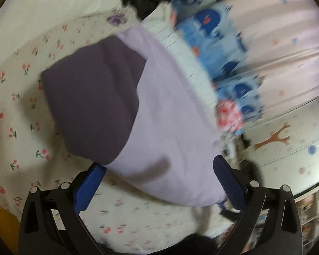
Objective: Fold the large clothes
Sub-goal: 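Grasp the folded jacket edge with both tools and lift it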
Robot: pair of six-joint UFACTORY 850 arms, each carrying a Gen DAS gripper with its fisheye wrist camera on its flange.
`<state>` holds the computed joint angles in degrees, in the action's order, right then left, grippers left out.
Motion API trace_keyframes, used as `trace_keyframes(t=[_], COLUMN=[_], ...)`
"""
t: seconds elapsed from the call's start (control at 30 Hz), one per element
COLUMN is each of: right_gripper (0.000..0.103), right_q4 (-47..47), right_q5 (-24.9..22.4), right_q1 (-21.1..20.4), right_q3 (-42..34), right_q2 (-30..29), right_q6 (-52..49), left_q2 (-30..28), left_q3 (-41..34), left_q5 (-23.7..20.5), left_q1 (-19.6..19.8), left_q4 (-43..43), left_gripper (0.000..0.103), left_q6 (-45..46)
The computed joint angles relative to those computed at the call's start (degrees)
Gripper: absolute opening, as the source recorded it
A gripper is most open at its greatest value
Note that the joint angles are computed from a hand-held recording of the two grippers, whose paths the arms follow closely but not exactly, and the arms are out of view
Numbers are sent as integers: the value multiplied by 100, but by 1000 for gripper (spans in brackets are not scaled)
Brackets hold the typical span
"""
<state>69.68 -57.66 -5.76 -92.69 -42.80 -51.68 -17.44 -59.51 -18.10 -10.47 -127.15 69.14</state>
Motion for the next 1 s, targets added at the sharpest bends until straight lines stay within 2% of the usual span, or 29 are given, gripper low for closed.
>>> trace_keyframes(t=[0.07,0.13,0.23,0.33,0.4,0.43,0.47,0.53,0.6,0.67,0.7,0.73,0.77,0.8,0.83,0.87,0.9,1.0], right_gripper=[97,97,97,97,83,56,38,32,31,31,32,38,42,44,50,53,55,58], right_q4=[-691,-565,496,1175,1260,1265,1366,1574,1633,1589,1388,1115,735,417,338,499,642,1575], right_q5=[221,158,-257,-640,-585,-445,-359,-530,-513,-556,-472,-414,-368,-215,-187,3,434,2087], right_q1=[66,37,-127,-216,-199,-188,-203,-275,-223,-201,-193,-215,-240,-232,-276,-326,-342,-180], right_q3=[-59,-9,-44,-316,-339,-247,-139,-39,123,290,369,330,290,269,338,577,921,1693], right_q2=[-135,-241,-433,-773,-754,-645,-517,-376,-112,61,113,63,20,-93,-117,16,326,1237], right_q6=[437,514,173,510,416,248,18,-341,-733,-951,-938,-798,-548,-173,6,-54,-355,-1671], left_q2=[-406,-567,-486,-636,-678,-627,-598,-425,-249,-28,12,-56,-209,-452,-603,-643,-626,-677], left_q3=[-106,-102,-152,-350,-416,-389,-411,-468,-387,-254,-185,-151,-230,-266,-206,-121,-107,-327], left_q5=[-264,-614,-326,-29,150,177,232,403,253,140,131,145,188,121,-133,-502,-632,-298], left_q1=[117,266,252,179,127,121,77,19,25,21,32,54,70,106,186,282,335,310], left_q4=[955,1120,684,548,297,-179,-446,-656,-1588,-2091,-2115,-1913,-1472,-1042,-796,-661,-650,-541], left_gripper=[96,95,95,95,94,82,65,49,44,43,43,48,59,63,70,70,70,79], left_q6=[-1199,-1816,-1351,-1464,-1291,-861,-506,125,1239,1846,1790,1494,958,359,-241,-601,-721,-714])
